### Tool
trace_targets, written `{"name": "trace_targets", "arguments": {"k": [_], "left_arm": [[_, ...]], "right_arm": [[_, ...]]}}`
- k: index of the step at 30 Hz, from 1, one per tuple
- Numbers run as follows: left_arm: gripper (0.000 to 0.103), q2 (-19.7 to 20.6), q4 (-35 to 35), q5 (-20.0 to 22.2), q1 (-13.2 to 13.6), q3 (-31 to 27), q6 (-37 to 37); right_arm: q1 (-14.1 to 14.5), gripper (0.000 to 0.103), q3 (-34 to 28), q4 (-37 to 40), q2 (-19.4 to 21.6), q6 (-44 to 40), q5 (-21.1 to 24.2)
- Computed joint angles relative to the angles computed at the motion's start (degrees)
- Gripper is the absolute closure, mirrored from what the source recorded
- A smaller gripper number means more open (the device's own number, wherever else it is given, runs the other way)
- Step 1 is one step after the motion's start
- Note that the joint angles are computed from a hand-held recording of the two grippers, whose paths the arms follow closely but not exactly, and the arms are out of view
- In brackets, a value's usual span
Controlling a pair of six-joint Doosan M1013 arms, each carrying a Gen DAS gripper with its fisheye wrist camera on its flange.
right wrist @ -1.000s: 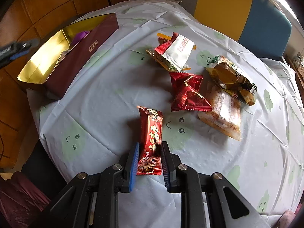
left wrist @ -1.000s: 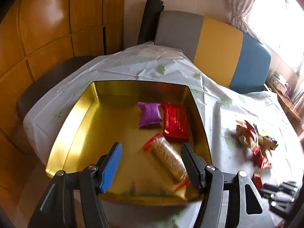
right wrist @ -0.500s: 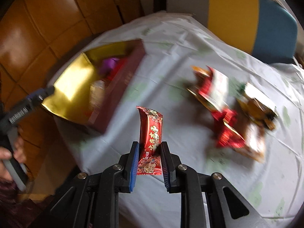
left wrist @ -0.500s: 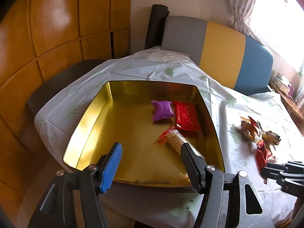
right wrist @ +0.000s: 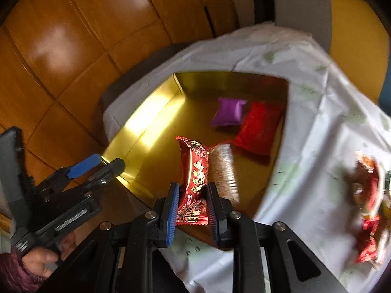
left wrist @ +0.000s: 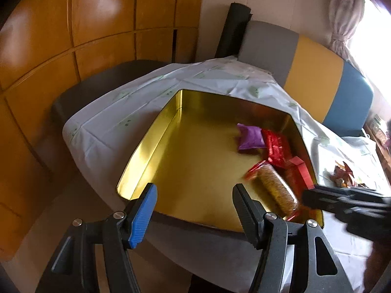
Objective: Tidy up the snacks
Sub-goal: 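Carry the red-and-gold candy into the tin with the right tool and release it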
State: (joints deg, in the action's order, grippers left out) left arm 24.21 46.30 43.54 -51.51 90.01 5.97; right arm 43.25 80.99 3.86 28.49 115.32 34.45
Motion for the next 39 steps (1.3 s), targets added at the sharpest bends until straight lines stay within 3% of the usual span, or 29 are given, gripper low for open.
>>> {"name": "trace_targets", "arguments": {"k": [4, 7, 15, 18, 32, 39], "left_arm": [[0.038, 0.0, -0.6, 0.0, 0.1, 0.2, 0.6], [0.038, 0.1, -0.3, 0.2, -0.2, 0.1, 0.8], [0.038, 0.5, -0.4, -0.2, -0.9, -0.9, 3.5], [0.038, 0.5, 0.2, -0.3, -1.3, -1.3, 4.5], [0.038, 1.7, -1.1, -1.0, -2.8, -4.0, 11.4], [0.038, 2.2, -2.1, -1.1, -3.4, -5.2, 14.0]], "right_arm": [[0.3, 0.08, -2.8, -0.7, 2.7, 0.2, 4.8], [0.5, 0.08, -1.8, -2.1, 2.2, 1.8, 3.7], [1.2, 0.08, 2.9, -10.3, -2.0, 9.2, -1.9], [1.7, 0.08, 4.5, -17.1, -3.4, 15.2, -2.3], [-0.2, 0.08, 13.4, -31.0, -9.7, 32.9, -0.6], [-1.8, 0.079, 17.3, -36.4, -13.2, 39.2, 3.0]]}}
